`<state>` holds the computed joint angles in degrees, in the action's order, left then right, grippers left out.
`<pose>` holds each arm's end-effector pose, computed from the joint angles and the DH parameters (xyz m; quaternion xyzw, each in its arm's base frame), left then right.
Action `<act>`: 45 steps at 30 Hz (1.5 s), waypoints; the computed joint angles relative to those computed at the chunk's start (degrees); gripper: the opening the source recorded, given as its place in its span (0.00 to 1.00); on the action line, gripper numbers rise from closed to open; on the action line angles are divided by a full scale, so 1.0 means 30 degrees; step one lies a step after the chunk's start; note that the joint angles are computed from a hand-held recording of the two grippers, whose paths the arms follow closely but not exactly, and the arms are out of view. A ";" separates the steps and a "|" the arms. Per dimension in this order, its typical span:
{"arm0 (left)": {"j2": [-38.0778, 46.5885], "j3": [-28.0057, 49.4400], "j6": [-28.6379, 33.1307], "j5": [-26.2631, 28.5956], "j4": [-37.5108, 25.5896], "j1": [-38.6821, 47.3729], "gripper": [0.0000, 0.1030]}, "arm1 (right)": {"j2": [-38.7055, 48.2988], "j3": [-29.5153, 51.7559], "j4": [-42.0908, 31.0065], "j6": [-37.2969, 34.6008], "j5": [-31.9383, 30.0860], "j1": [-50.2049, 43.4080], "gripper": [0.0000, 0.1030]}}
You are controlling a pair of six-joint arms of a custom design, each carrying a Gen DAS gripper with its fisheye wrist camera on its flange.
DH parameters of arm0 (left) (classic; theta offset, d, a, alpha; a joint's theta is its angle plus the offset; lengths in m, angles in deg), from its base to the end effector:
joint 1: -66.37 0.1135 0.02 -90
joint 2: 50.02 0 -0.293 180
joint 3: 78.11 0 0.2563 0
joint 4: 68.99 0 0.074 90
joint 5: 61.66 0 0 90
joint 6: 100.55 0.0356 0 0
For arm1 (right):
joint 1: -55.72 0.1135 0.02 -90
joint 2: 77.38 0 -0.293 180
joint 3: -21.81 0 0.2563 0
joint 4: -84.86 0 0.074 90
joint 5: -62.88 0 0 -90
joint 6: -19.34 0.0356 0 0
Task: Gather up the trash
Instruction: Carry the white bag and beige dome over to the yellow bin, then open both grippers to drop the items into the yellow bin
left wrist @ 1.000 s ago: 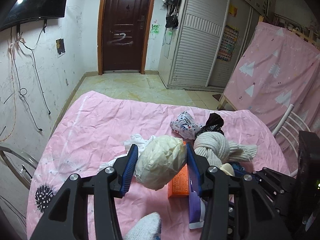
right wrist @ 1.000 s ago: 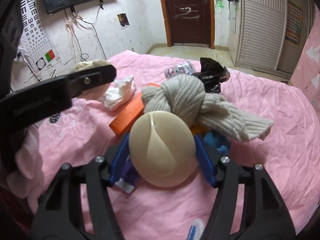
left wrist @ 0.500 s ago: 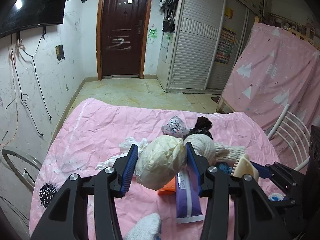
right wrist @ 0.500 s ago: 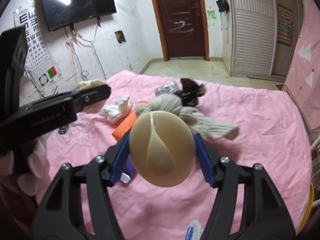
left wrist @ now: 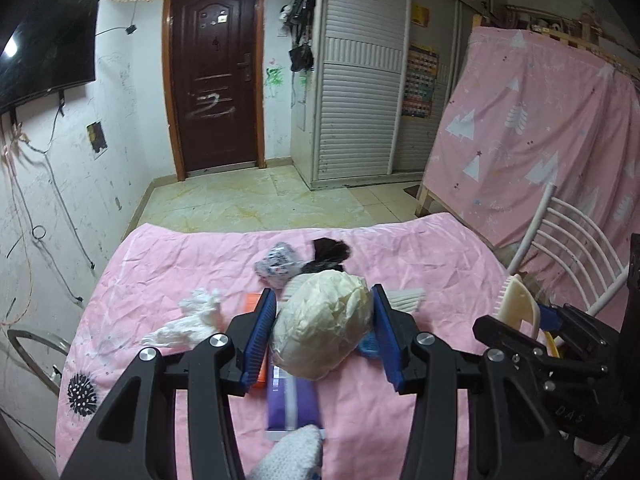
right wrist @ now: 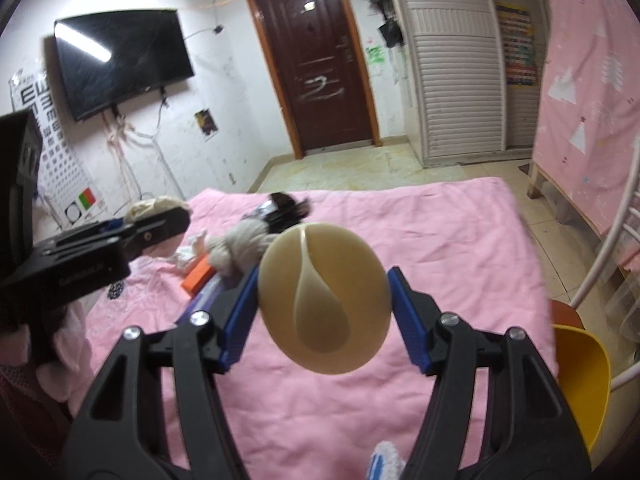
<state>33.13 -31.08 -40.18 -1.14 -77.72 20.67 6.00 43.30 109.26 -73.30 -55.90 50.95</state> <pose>0.1987 -0.1785 0.1793 0.0281 0.8979 -0.0409 0.4374 0.1912 0.0012 0.1144 -0.0938 0.8706 0.1947 0.4420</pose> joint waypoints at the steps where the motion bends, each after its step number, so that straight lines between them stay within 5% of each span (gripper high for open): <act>1: 0.0285 0.0352 -0.0075 -0.0247 -0.0174 -0.0432 0.38 | 0.0066 -0.0039 -0.0005 -0.0243 -0.0477 -0.0686 0.60; 9: 0.3805 0.4104 -0.0377 -0.1505 -0.1528 -0.3207 0.38 | 0.1273 0.0551 -0.1264 -0.3293 -0.5039 -0.8297 0.60; 16: 0.6809 0.7658 -0.0217 -0.1724 -0.2698 -0.4874 0.38 | 0.3572 0.1977 -0.2584 -0.5809 -0.7074 -1.3017 0.60; 34: 1.1955 1.4647 0.0567 -0.0299 -0.4747 -0.7086 0.38 | 0.8722 0.6135 -0.5158 -0.8743 -0.8355 -1.7906 0.61; 45: 1.3915 1.6745 0.1710 0.2333 -0.3207 -0.7351 0.38 | 0.9099 0.6833 -0.4865 -0.8522 -0.8572 -1.9906 0.61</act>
